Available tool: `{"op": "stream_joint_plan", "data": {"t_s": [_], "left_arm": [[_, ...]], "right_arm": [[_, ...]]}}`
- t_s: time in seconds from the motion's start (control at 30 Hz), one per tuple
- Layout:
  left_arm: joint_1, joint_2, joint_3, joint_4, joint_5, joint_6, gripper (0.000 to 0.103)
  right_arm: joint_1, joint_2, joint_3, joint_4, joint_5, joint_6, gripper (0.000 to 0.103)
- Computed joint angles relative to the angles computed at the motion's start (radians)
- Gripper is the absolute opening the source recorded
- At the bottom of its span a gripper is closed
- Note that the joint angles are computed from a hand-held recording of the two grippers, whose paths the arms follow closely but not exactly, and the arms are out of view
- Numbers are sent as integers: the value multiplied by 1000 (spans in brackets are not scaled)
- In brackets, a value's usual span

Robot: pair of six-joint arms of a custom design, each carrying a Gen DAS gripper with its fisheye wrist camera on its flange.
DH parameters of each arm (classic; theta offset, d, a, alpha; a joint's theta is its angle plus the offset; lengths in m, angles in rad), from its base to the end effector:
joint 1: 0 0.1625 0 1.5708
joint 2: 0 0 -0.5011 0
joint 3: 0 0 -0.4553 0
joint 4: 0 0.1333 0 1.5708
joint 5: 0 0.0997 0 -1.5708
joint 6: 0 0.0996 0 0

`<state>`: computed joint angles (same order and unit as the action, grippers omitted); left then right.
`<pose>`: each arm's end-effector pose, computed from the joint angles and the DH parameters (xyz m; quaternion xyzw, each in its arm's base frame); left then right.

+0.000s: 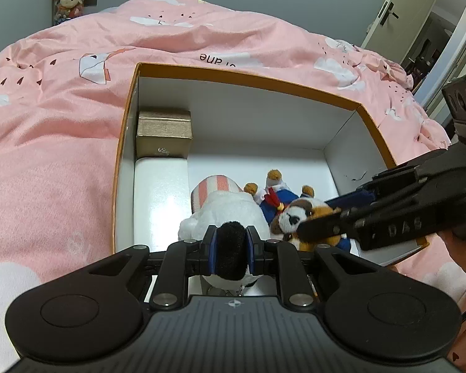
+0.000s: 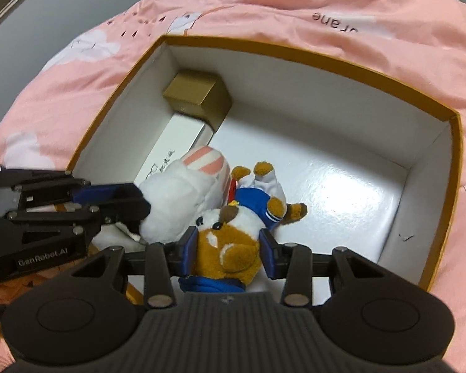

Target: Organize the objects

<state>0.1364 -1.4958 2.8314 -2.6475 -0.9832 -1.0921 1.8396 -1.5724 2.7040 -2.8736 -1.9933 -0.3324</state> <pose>-0.1911 -0.2165 0.1138 0.1985 0.9289 -0.2363 0.2047 0.1705 -0.2710 0.1790 0.2713 -0.9358 0.0769 0.2115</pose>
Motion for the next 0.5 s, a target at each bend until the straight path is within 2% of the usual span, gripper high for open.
{"op": "stream_joint_plan", "data": {"t_s": [0.13,0.23,0.27,0.33,0.4,0.5], "left_arm": [[1,-2,-1,7,-5,-2,21],[4,-7,-1,3,-7,-2,21],[7,-9,0,-3,-12,-1,21],[9,-5,1,-6,-15,1,21],[9,0,3,-14,-15,1,21],[15,10,-1,-23,-15,15,21]], "right_arm": [[38,37,-12,44,-41,-119,44],[50,67,-43,119,-71,-149,45],[43,87,-49,129,-87,-154,47],[-6,88,-45,129,-32,-118,48],[-24,92,-29,74,-14,-108,45],[-44,102,-10,28,-10,-111,45]]}}
